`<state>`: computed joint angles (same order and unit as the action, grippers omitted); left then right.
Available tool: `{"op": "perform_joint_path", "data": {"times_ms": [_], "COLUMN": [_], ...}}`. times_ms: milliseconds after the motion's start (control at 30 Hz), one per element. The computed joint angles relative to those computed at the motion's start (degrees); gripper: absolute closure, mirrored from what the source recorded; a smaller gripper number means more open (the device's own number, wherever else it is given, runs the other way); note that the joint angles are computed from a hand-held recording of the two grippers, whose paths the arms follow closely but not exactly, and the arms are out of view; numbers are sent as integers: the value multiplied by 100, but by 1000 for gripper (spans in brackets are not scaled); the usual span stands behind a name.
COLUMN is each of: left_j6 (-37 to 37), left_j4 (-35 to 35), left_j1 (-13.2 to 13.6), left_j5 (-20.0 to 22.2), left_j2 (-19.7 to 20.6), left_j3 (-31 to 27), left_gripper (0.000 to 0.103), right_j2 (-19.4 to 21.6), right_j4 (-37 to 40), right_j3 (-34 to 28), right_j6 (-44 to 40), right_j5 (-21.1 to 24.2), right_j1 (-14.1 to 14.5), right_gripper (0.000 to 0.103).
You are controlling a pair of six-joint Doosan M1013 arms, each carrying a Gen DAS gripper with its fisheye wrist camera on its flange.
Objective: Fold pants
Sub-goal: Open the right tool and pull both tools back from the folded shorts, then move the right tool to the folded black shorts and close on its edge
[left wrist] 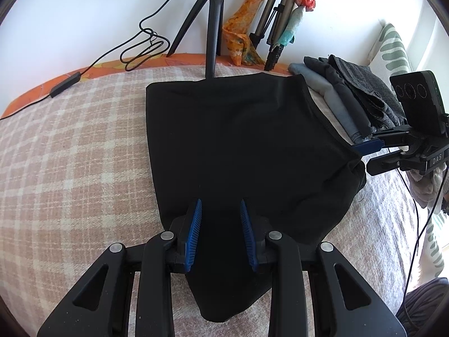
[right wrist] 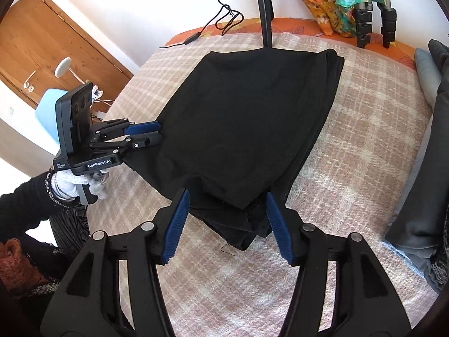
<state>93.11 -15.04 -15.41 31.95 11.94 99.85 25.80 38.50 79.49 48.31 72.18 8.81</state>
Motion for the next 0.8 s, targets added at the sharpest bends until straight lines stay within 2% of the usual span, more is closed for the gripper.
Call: {"op": "perform_joint_path", "data": {"times_ms": [167,267,433,500,567,633,667,733,800], "left_j6": [-192,-265,-161,-136,46,122,202,392,733], "left_j4": [169,262,184,148,-26,-54,-136,-372,-659], "left_j1": [-22,-40,-5,19,58,80,105,159,190], "left_j5": [15,34,59,72,88,96,67,-17,-54], "left_j2": [7,13,8,-12,-70,-151,-200,-280,-304], "left_j3": [-12,-27,-38,-37,-9,21,45,82,86], "left_gripper": [76,76,76,76,76,76,76,76,76], "right_j2": [123,230,176,119,32,-43,-120,-302,-478], "right_j4": [280,306,220,-11,-240,-85,-32,109,146], "right_j3": [-96,-214,-223,-200,-135,-71,-11,136,302], "right_j6": [-236,-347,-593,-535,-464,-430,-493,-566,-373], "right_j5": [-18,323,997,1057,955,934,785,271,-508], "right_j1": [52,79,12,-4,-20,-73,-78,-68,-10], "right_gripper": [44,44,44,44,44,44,44,44,44]}}
